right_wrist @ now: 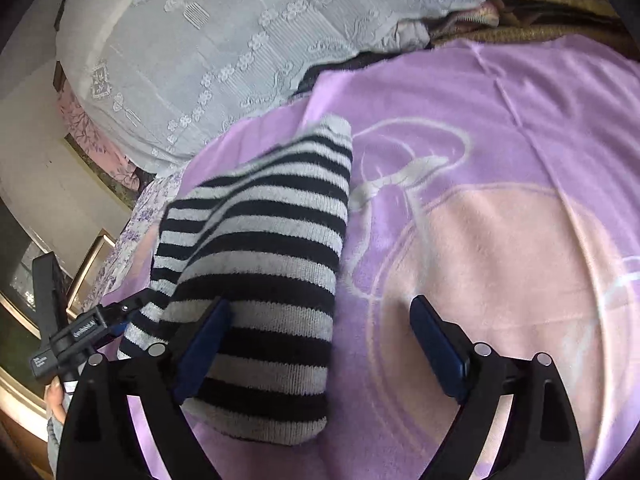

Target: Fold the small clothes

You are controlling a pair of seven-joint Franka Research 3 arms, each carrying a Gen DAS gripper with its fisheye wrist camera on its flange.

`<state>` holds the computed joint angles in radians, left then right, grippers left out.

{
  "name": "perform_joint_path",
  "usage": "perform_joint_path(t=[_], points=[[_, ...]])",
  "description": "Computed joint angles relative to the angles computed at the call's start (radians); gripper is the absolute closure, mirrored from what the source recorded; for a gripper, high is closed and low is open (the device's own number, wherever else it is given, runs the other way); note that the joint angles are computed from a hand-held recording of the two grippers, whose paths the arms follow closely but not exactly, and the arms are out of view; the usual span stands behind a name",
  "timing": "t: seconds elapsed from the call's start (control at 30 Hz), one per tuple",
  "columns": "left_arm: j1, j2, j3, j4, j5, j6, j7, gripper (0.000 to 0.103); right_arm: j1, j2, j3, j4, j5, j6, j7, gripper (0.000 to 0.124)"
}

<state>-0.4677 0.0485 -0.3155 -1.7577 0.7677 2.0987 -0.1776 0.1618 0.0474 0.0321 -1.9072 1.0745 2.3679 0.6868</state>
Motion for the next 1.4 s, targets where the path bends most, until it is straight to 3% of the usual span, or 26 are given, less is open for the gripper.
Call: perform_joint_path(t=[0.13,0.27,0.4,0.47,0.57,0.77,0.83,1.0,1.1,1.2,1.27,1.3,1.33,1.4], points=[[0.018,-0.04,0.005,-0.058,0.028,0.175,-0.001,0.005,-0.018,-0.015,-0.018,-0.013,0.023,-0.076,-0.016,0.033],[0.067,-0.034,0.03,-0.132,-0.105,0.428,0.051,0.005,-0.054,0.034,-0.032,0.043,0.075,-0.242,0.036,0.033],[0.101,0.003,0.044,-0.137,-0.185,0.597,0.137,0.005,-0.077,0.089,-0.018,0.108,0.087,-0.352,0.074,0.033],[0.106,0.042,0.04,-0.1,-0.259,0.582,0.246,0.005,-0.083,0.123,-0.009,0.149,0.082,-0.385,0.11,0.033],[0.097,0.074,0.048,-0.06,-0.277,0.56,0.302,0.005,-0.087,0.201,0.011,0.248,0.059,-0.416,0.189,0.034],[0.11,0.064,0.056,-0.116,-0.35,0.72,0.397,0.005,-0.073,0.304,0.068,0.393,-0.008,-0.397,0.23,0.033],[0.105,0.068,0.059,-0.111,-0.35,0.712,0.406,0.005,-0.072,0.286,0.08,0.366,-0.006,-0.361,0.188,0.033],[0.089,0.129,0.077,-0.006,-0.327,0.581,0.399,0.005,-0.064,0.312,0.09,0.401,-0.023,-0.344,0.187,0.033],[0.088,0.139,0.076,0.001,-0.336,0.594,0.42,0.005,-0.056,0.311,0.098,0.402,-0.035,-0.317,0.193,0.034],[0.064,0.125,0.096,-0.021,-0.257,0.629,0.353,0.011,-0.074,0.282,0.103,0.35,0.014,-0.308,0.152,0.049],[0.05,0.113,0.105,-0.027,-0.197,0.616,0.299,0.027,-0.081,0.263,0.1,0.325,0.044,-0.309,0.134,0.057],[0.048,0.103,0.108,-0.039,-0.17,0.624,0.266,0.031,-0.084,0.244,0.097,0.306,0.056,-0.309,0.12,0.059],[0.047,0.089,0.111,-0.057,-0.14,0.648,0.223,0.037,-0.086,0.227,0.093,0.291,0.068,-0.312,0.11,0.06],[0.052,0.066,0.112,-0.087,-0.082,0.72,0.159,0.038,-0.096,0.179,0.081,0.252,0.094,-0.34,0.075,0.061]])
